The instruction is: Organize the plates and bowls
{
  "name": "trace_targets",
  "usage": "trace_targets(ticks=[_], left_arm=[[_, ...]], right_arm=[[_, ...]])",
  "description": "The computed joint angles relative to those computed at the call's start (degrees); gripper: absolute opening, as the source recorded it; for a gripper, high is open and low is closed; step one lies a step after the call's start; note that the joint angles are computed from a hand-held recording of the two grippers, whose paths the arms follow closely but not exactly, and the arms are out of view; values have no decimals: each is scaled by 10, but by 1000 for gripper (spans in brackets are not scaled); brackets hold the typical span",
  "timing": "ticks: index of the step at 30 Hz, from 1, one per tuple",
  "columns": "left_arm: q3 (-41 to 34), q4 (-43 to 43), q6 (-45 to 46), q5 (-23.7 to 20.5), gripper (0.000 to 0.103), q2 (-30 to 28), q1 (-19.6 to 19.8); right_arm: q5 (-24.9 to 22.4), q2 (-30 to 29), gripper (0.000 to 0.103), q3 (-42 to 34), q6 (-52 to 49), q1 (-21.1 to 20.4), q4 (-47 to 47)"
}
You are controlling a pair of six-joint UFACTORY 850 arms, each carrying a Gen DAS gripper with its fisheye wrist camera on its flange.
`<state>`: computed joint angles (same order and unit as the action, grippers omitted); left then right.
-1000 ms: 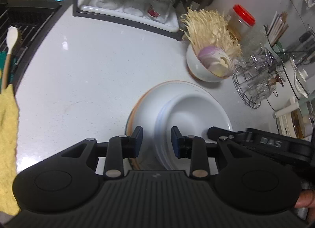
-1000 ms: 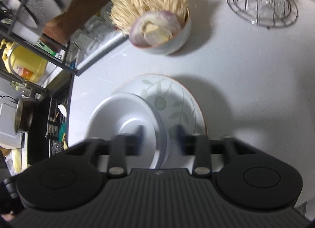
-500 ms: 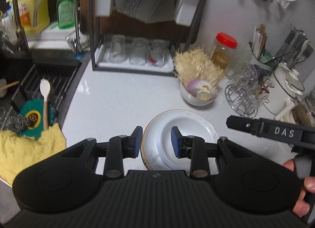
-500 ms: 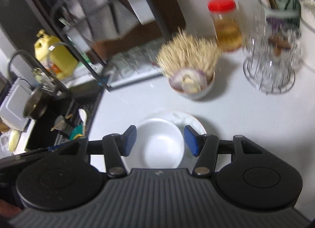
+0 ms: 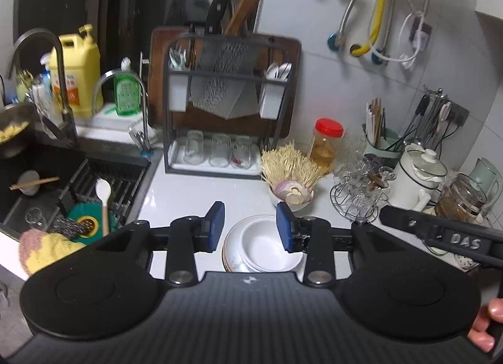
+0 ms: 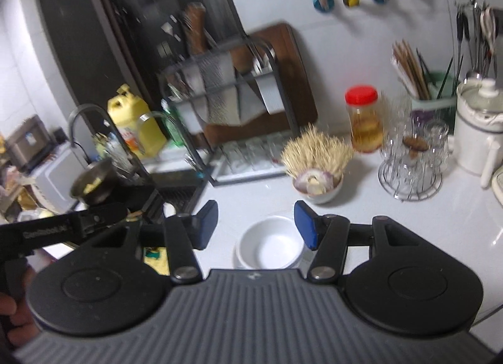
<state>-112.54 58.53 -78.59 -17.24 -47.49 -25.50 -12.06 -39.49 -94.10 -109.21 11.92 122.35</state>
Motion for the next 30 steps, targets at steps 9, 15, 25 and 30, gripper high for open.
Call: trace_targets(ticks=[9,15,25,30], left_arm=[[164,239,-272,-43,49,111,-49],[218,229,-279,-43,50,143,-64],[269,127,-171,6,50,160,-48],[280,124,-169,14,56,161,-44]], right_arm=[[-46,114,57,154,-232,2,219],[-42,147,57,213,-310,14,288],[-24,178,57,264,-473,44,466],[-3,179,57,274,-476,54,485]])
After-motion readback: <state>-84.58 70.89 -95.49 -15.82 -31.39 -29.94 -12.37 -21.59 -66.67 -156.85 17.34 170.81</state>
